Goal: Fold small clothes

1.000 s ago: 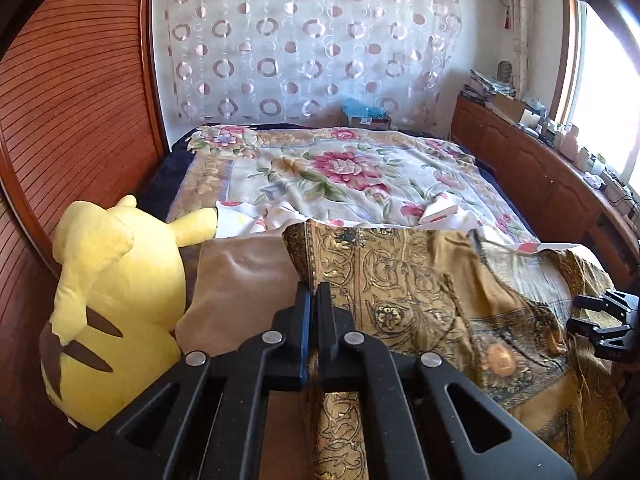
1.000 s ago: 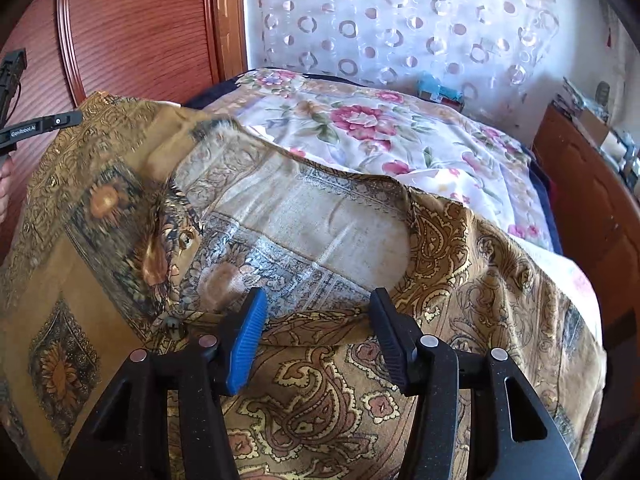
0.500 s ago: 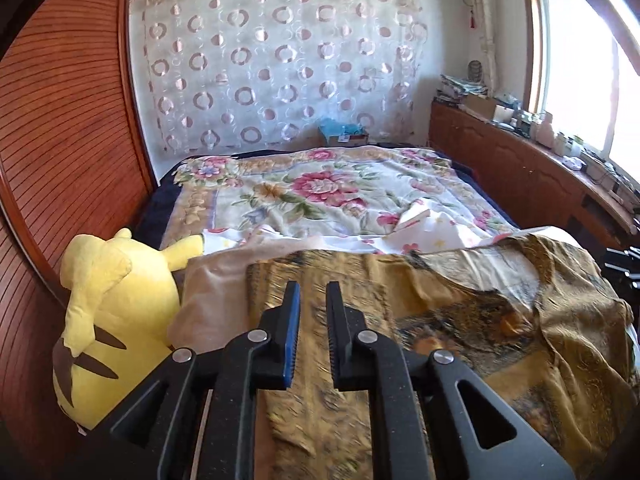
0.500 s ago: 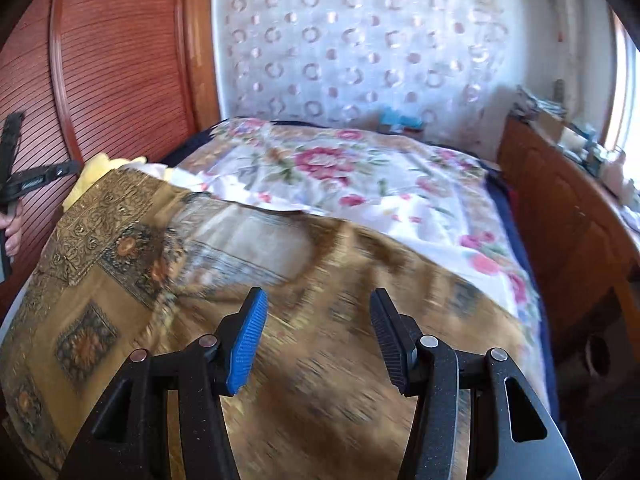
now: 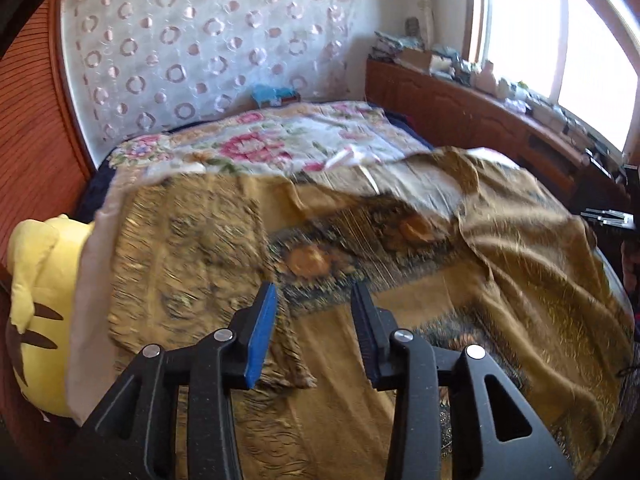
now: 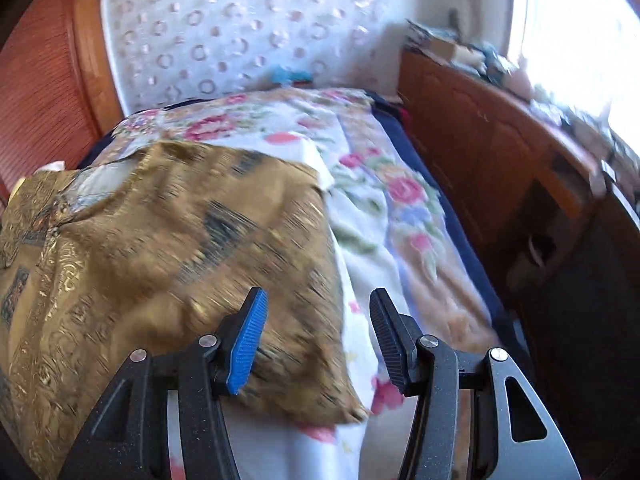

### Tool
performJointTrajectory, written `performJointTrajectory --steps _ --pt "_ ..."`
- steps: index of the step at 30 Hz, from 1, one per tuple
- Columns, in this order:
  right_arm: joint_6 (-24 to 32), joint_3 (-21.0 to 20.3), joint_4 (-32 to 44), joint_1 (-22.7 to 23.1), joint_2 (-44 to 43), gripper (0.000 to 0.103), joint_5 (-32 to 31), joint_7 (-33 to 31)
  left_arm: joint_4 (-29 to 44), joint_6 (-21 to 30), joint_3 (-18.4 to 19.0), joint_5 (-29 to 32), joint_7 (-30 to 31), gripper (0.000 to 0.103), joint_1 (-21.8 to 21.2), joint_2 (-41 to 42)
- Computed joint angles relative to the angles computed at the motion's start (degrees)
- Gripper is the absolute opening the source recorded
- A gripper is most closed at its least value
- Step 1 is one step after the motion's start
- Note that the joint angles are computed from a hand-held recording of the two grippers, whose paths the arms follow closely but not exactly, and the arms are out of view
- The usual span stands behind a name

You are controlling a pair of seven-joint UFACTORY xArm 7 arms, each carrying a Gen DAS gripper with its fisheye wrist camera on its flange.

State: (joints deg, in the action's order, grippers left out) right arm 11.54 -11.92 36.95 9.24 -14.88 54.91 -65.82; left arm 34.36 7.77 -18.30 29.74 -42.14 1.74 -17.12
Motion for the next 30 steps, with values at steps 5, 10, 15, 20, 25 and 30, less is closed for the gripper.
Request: performJointTrajectory --steps 5,10,15,20,25,30 --pt "4.7 -0.01 -0.07 -3.08 -0.4 0.055 -3.19 3.53 1.39 1.51 0.34 -0.42 -0.18 0.04 -2.39 3.81" --pt "8.96 0.91 2.49 -5.18 0.79 0.055 -5.0 6.53 2.52 2.84 2.01 1.0 -1.8 0.04 -4.65 6.19" --pt "8.73 3.42 3.29 -5.1 1.44 0.055 -6.4 10.97 2.76 2.6 2.42 5.82 -6.29 0.043 -4.8 6.37" --pt "9.43 3.14 3.62 -4.85 1.85 0.055 -5.05 10.71 2.73 2.61 3.69 7.36 -7.69 0.048 -5.72 6.51" --pt "13.16 1.84 3.71 -4.7 1.02 0.034 -2.1 7.46 3.46 2.88 3.86 8.38 -8.37 0.053 -6.21 7.31" --pt "12.1 3.46 2.68 -5.81 -0.06 0.016 -2.42 6.46 3.52 2.94 4.38 8.78 -8.96 0.054 -6.87 7.4"
